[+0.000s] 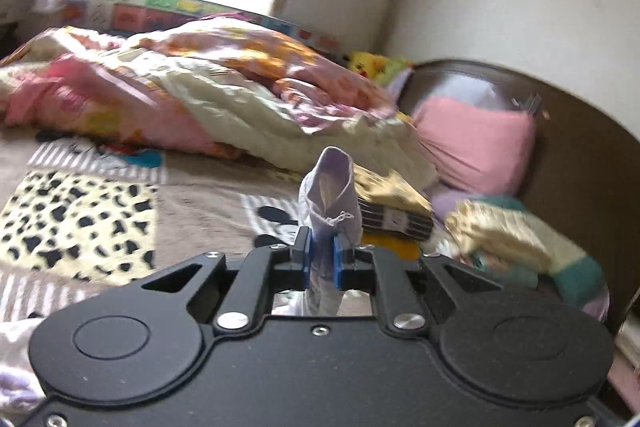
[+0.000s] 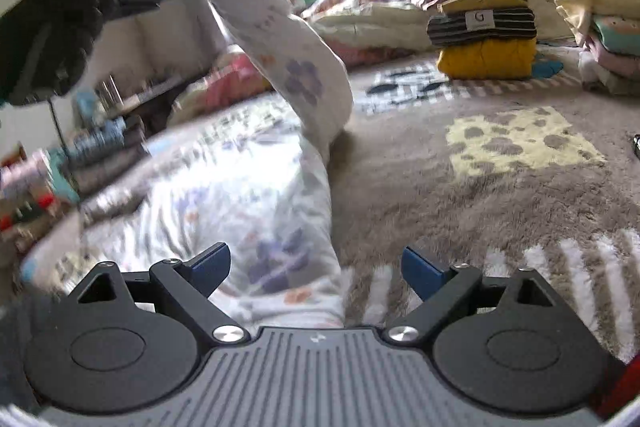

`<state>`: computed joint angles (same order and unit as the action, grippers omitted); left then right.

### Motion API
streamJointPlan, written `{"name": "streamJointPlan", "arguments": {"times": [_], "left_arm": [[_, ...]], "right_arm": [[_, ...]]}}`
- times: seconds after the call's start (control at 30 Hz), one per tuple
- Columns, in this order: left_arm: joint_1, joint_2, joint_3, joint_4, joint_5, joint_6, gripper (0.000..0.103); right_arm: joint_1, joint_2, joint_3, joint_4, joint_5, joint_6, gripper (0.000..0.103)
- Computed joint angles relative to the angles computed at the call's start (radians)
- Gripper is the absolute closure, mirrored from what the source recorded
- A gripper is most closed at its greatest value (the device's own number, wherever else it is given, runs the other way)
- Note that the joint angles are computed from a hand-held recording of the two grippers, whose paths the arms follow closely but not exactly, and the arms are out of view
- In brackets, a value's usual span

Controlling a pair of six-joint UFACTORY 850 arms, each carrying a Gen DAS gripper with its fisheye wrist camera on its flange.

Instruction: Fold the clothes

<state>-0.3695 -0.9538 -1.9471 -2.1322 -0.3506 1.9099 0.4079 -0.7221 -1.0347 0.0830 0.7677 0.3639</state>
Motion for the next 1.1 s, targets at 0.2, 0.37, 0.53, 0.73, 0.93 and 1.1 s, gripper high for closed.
{"name": "streamJointPlan", "arguments": {"times": [0.2, 0.37, 0.53, 0.73, 0.93, 1.1], "left_arm": [[0.056, 0.006, 0.025, -0.015, -0.036, -0.044, 0.095], [0.104, 0.066, 0.148, -0.159, -0.088, 0.068, 0.095], [0.139, 0.103, 0.254, -0.31, -0.112, 0.171, 0.095], [0.166, 0.067, 0.289, -0.445, -0.101, 0.24, 0.095], [0.183, 0.0, 0.242, -0.419, -0.116, 0.211, 0.095], [0.189, -0.038, 0.184, -0.368, -0.12, 0.181, 0.095]], "right_arm": [[0.068, 0.027, -0.019, 0.189, -0.098, -0.293, 0.078], [0.145, 0.036, -0.043, 0.368, -0.078, -0.673, 0.079], [0.193, 0.014, -0.105, 0.476, -0.138, -0.971, 0.079], [0.216, -0.014, -0.167, 0.519, -0.217, -1.103, 0.079], [0.203, -0.037, -0.195, 0.459, -0.271, -0.987, 0.072], [0.164, 0.037, -0.09, 0.088, -0.216, -0.571, 0.042]]}}
